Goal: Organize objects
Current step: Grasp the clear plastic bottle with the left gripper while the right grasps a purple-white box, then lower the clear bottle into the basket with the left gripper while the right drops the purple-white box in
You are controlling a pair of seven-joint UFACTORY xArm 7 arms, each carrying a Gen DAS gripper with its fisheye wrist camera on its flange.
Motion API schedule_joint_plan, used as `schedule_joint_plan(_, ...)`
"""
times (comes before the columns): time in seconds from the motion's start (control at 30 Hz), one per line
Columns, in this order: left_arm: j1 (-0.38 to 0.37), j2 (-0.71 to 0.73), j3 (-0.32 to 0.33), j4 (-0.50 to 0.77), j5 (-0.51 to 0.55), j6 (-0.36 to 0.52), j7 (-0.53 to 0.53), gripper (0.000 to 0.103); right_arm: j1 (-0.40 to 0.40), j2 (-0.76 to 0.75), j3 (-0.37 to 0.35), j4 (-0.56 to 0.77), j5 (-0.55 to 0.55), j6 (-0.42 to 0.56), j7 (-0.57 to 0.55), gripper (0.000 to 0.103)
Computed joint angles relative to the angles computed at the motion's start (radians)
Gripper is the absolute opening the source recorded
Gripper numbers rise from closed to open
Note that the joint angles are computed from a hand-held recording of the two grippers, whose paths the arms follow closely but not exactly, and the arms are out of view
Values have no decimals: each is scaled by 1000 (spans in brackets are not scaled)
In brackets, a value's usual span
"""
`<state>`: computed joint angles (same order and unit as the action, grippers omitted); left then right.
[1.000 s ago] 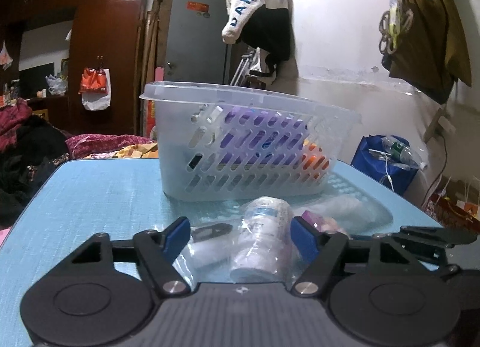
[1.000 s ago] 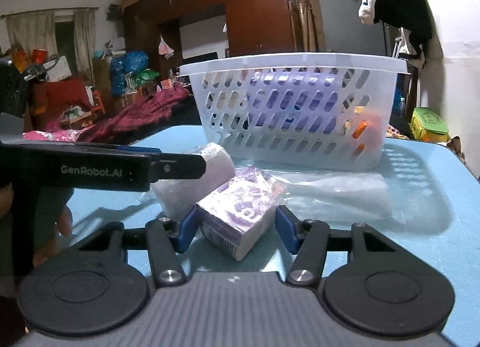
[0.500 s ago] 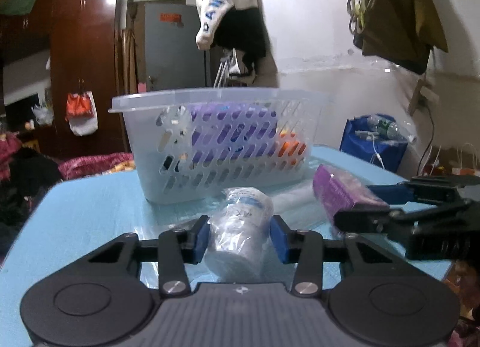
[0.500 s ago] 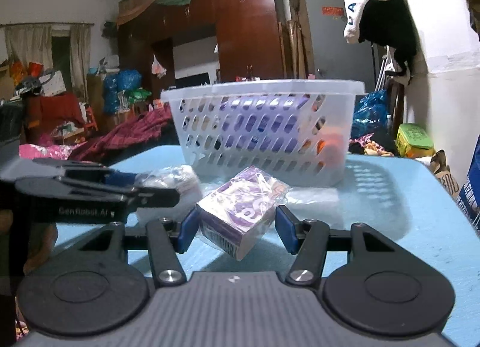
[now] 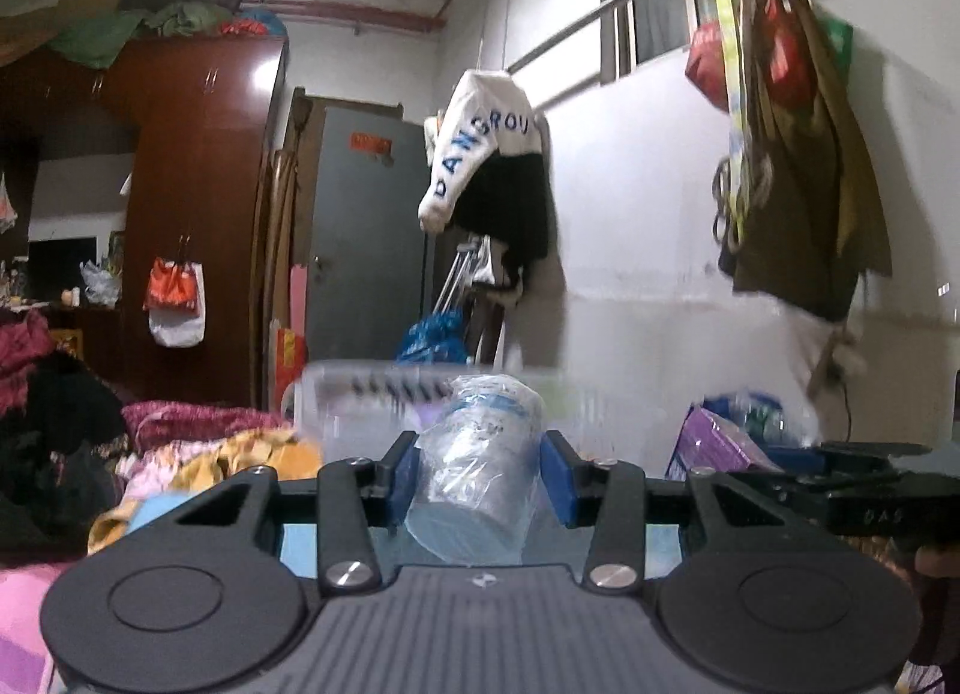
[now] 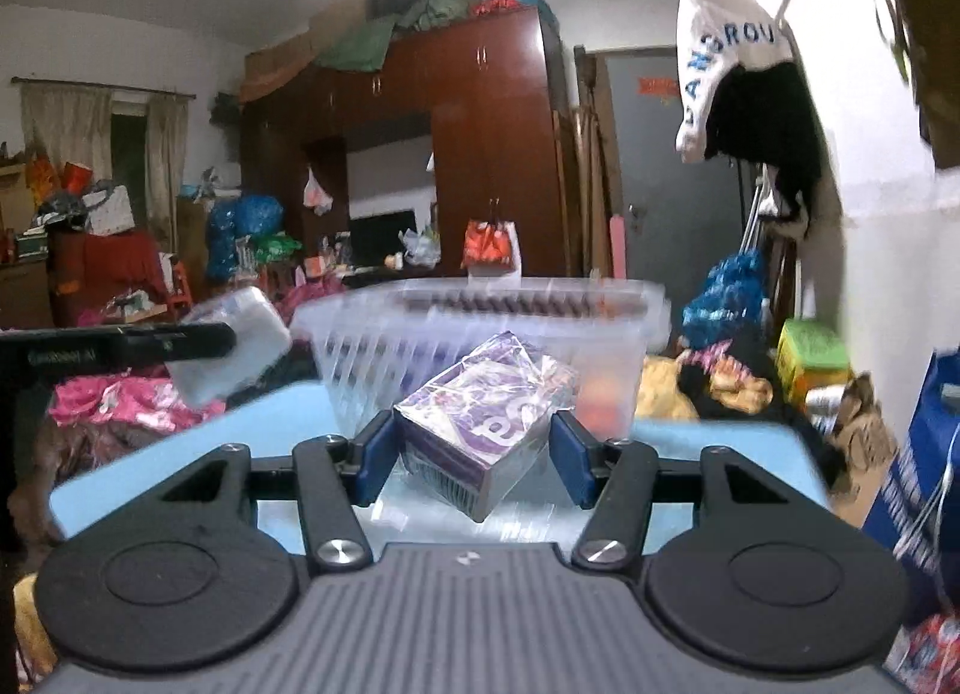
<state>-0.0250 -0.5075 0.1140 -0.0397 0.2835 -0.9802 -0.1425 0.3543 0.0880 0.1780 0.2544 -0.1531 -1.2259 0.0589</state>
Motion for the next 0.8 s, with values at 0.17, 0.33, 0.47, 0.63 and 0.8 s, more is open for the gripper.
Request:
schedule_joint_plan(0.17, -36, 6, -4, 213, -2, 240, -53, 47, -10, -69, -4, 155, 0, 215, 3, 58)
schedule_joint_plan(0.33, -48, 175, -40, 455, -68, 480, -61, 47, 4, -1, -4, 350, 102, 425, -76, 58)
schedule_joint_plan(0.47, 18, 298, -151, 578, -221, 578, 46, 47, -2, 65, -12, 450, 112, 548, -67, 58)
schedule_joint_plan(0.63, -8, 357, -117, 616, -229, 574, 40, 47, -26, 95, -10, 481, 53, 618, -11, 58)
schedule_joint_plan(0.8, -5, 369, -124, 630, -239, 583, 46, 47, -47, 87, -12, 477, 15, 633, 15, 58)
